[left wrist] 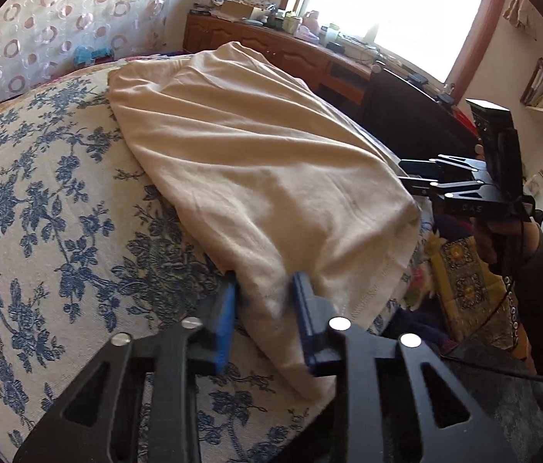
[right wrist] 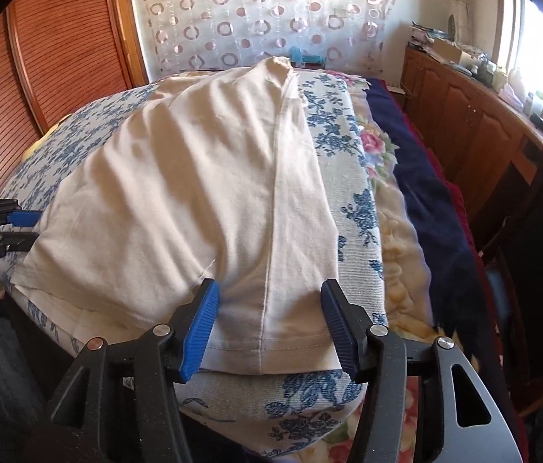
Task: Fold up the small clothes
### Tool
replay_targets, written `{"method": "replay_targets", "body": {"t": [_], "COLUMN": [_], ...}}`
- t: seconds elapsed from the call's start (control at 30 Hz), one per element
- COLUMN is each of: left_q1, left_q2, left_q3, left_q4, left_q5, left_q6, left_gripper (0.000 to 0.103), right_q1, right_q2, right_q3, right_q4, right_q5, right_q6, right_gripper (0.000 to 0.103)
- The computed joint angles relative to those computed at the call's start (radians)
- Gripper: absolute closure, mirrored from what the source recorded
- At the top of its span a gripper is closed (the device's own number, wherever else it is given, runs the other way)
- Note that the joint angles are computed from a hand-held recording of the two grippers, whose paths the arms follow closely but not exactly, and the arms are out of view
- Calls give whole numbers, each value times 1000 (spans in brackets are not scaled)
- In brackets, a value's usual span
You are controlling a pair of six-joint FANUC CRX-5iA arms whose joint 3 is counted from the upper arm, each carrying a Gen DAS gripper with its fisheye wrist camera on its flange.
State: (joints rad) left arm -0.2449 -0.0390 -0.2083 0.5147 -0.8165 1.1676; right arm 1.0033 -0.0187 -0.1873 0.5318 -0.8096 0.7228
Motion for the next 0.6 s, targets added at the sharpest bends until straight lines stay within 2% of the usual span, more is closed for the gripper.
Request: {"method": "replay_targets", "body": {"t": [0.03, 0.1, 0.13, 0.17, 0.33, 0.43, 0.53, 0.6], "left_q1": [-5, -6, -7, -8, -12, -12, -2, 10], "left_q2": [7, 3, -2, -10, -23, -16, 1, 17], "left_q3": [16, 11, 11, 10, 36, 61, 88, 107], "left_q4": [-19, 2, 15, 30, 84, 86, 100, 120], "left_q5": [-4, 15, 24, 38, 84, 95, 104, 111], "left_q6": [13, -5, -13, -21, -70, -77, -94, -105], "left_gripper": [91, 93, 94, 94, 95, 95, 95, 95], "right_q1": [4, 10, 13, 13, 20, 26, 23, 7], "right_q2": [2, 3, 1, -2, -7, -9, -36, -47], "right_q3": [-1, -1, -2, -1, 8, 0, -43, -35], "right_q4": [10, 11, 12, -9, -60, -43, 26, 42], "right_q5": [-5, -10, -9, 2, 19, 21, 69, 95], "right_q6": [-1, 7, 10, 34, 101, 93, 12, 8], "right_gripper": [45, 46, 52, 63, 93, 96, 96, 97]}}
